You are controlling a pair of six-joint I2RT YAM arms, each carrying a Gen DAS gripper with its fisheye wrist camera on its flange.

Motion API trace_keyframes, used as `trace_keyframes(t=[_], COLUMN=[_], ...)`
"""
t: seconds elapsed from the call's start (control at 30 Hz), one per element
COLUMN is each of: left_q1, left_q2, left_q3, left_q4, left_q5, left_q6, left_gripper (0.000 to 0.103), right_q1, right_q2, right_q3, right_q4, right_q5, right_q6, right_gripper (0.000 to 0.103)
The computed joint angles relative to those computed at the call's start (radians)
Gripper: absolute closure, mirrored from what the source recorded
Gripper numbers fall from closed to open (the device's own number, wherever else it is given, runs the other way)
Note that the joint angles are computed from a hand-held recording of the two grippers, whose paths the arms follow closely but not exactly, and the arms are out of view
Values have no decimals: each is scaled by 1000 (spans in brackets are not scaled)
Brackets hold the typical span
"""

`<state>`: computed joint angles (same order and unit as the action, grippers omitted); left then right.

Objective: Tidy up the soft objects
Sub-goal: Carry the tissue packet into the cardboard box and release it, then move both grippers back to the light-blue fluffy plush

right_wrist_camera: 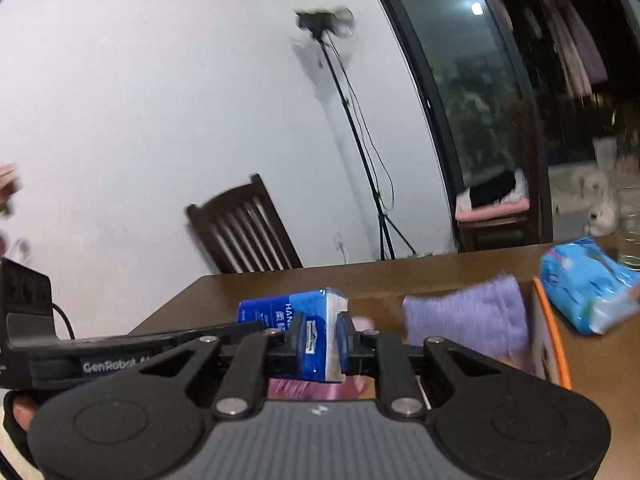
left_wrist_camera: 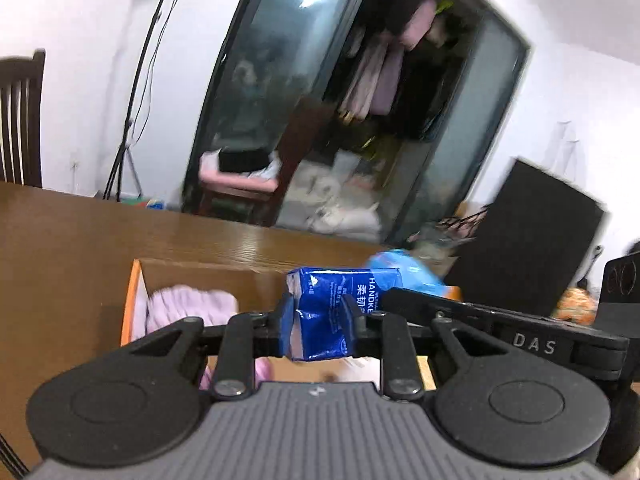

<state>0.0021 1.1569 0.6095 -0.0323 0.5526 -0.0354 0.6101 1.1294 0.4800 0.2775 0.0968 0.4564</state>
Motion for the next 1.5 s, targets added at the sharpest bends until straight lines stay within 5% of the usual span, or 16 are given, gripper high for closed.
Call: trace_keyframes(t=[0.13,0.27,0.4,0.5,0.67,0.73,0.83,0.97,1.37,1.5], left_q1=[-77,-142,-147,-126,-145,-135,-124,-91,46,146], left_q2=[372,609,690,701,663,613,479,261,-354,-654], left_q3=[252,419,450,456,461,434,368,271,108,-13], left_q4=[-8,-82,-85,-86,-115,-109,-128,-187,-519,-652], left_q5=[-143,-231,-251,-225,-255,-251,-254,-227,-167,-49], left_q6=[-32,40,57,54,55,51,78,123,212,249], left_gripper=[78,78,78,77,67,54,53,47,38,28], right_q1=[-185,-248,-276,-314,-279,-270,-290,-294,-316,-149], right_q2=[392,636,770,784,777,736,611,396,-352,-564], right_q3=[246,466,572,545,565,552,485,405,206,142], right_q4=[27,-141,-233,-176,-214,-222,-223,-310,-781,-894], right_q5=[-199,-239,-275,-358,-290,-265,-282,-230,-134,14], right_q6=[12,20,26,79,27,16,9,-29,-113,-58], right_gripper=[87,87,86,87,82,78,68,67,58,56])
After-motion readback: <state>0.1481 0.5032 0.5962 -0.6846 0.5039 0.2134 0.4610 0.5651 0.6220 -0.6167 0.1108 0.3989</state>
